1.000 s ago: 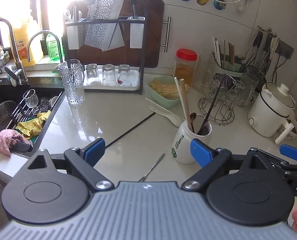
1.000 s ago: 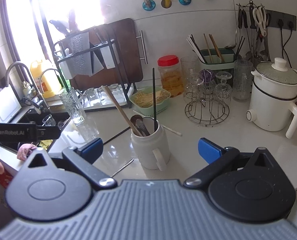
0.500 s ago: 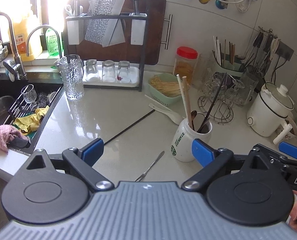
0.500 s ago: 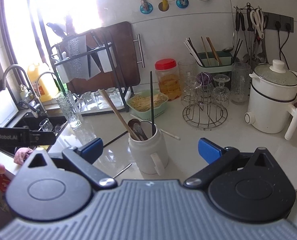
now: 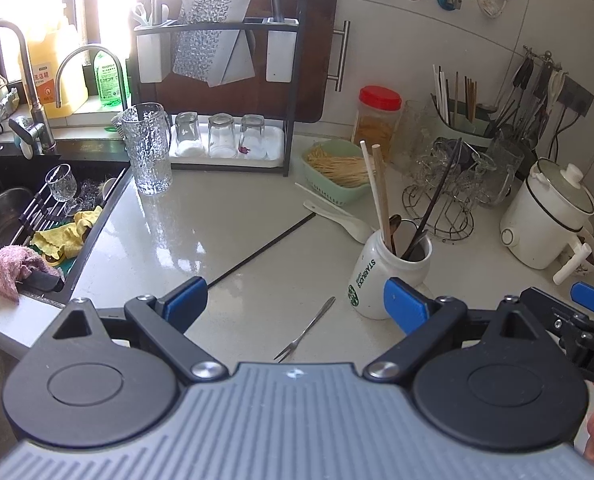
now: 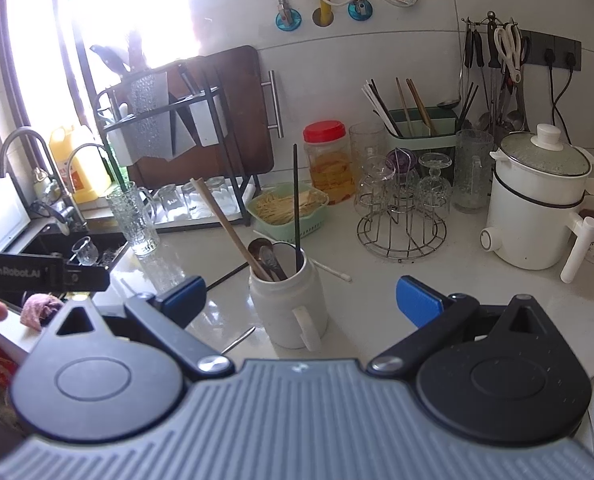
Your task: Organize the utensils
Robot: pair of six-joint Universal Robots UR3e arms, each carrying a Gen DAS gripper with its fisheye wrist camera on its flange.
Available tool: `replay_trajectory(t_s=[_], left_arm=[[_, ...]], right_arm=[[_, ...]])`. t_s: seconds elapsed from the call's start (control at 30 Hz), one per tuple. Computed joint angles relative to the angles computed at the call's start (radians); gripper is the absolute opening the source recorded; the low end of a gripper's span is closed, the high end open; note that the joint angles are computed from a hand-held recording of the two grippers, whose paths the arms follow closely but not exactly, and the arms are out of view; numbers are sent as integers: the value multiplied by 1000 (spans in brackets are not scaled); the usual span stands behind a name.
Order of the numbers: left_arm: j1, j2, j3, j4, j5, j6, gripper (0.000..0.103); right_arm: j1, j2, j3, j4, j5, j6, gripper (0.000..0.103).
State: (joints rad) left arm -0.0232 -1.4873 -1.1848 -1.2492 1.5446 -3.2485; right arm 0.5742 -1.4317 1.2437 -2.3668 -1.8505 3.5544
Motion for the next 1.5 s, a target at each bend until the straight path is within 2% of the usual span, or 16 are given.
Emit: replay_trajectory(t_s=[0.23,1.5], left_arm=[[-10,1,6,-4,17,-1,97],[2,3,13,-24,-15,9,97]], right_arm=[[3,5,-4,-1,-5,1,103],[11,-4,7,-6,-18,1,103]])
